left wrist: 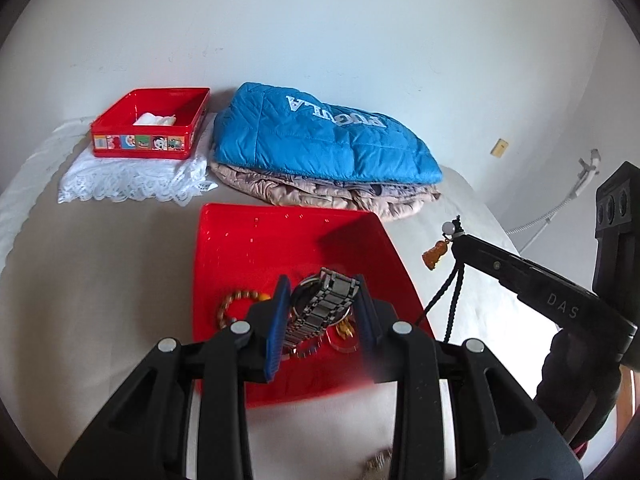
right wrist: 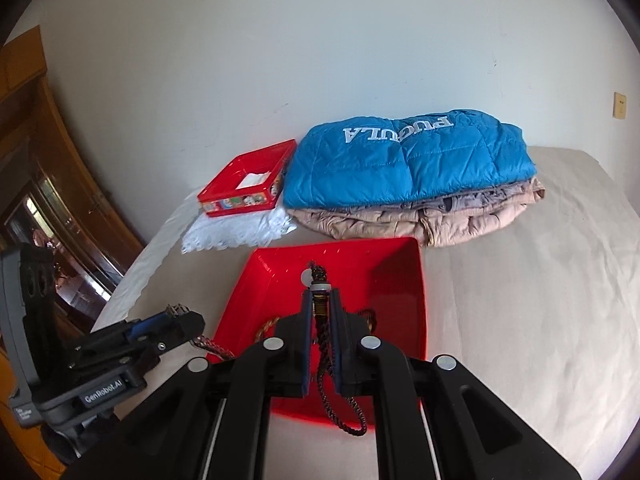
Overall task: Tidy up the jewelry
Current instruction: 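Carry the watch and black cord pendant over the red tin, then lower the watch and cord pendant into the tin and open both grippers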
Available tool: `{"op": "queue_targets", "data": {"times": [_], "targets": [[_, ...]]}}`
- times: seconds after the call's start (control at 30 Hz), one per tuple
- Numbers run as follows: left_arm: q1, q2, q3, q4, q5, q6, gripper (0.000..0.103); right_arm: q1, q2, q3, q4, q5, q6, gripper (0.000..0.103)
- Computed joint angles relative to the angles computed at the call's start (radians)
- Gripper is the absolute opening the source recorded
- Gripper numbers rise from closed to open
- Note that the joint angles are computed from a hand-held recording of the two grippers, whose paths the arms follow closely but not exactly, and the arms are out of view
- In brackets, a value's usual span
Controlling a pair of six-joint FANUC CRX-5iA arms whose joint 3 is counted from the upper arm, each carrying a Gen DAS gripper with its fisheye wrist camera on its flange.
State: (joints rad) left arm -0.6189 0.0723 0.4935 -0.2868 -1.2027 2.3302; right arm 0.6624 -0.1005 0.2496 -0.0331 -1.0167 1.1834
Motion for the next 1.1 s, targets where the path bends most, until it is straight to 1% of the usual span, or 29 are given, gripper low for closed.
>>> {"op": "queue_targets", "data": {"times": [0.1, 0.17, 0.23, 0.3, 0.5, 0.57, 0.63, 0.67, 0.7, 0.77, 0.93, 1.0, 1.1], "targets": [[0.037, 0.029, -0.006, 0.016, 0.02, -0.024, 0.03, -0.007, 0.055, 0.011, 0.017, 0.018, -0.006, 0.008], [0.074, 0.042, -0.035, 0.061, 0.046, -0.05, 0.03, -0.019, 0.085, 0.02, 0.0, 0.017, 0.008, 0.008], [0.102, 0.052, -0.056, 0.097, 0.058, -0.068, 0.03, -0.032, 0.128, 0.038, -0.03, -0.006, 0.032, 0.008], [0.121, 0.072, -0.06, 0.12, 0.049, -0.077, 0.03, -0.045, 0.164, 0.062, -0.053, -0.036, 0.042, 0.007], [0.143, 0.098, -0.073, 0.148, 0.031, -0.088, 0.03, -0.04, 0.172, 0.051, -0.045, -0.045, 0.048, 0.008], [0.152, 0.106, -0.075, 0.171, 0.025, -0.101, 0.031, -0.034, 0.17, 0.045, -0.032, -0.044, 0.041, 0.011], [0.156, 0.097, -0.088, 0.181, 0.042, -0.101, 0.036, -0.031, 0.164, 0.038, -0.026, -0.041, 0.04, 0.016], [0.151, 0.091, -0.088, 0.17, 0.046, -0.096, 0.044, -0.032, 0.166, 0.041, -0.029, -0.042, 0.041, 0.017], [0.143, 0.087, -0.084, 0.151, 0.046, -0.087, 0.05, -0.033, 0.163, 0.04, -0.03, -0.041, 0.038, 0.017], [0.129, 0.075, -0.08, 0.123, 0.051, -0.075, 0.053, -0.034, 0.16, 0.038, -0.027, -0.042, 0.031, 0.018], [0.112, 0.052, -0.076, 0.107, 0.059, -0.058, 0.057, -0.028, 0.137, 0.012, 0.003, -0.026, 0.002, 0.027], [0.093, 0.05, -0.055, 0.068, 0.038, -0.03, 0.067, -0.02, 0.119, -0.012, 0.037, -0.006, -0.024, 0.039], [0.063, 0.041, -0.031, 0.001, 0.011, 0.012, 0.075, -0.008, 0.1, -0.038, 0.075, 0.008, -0.043, 0.043]]}}
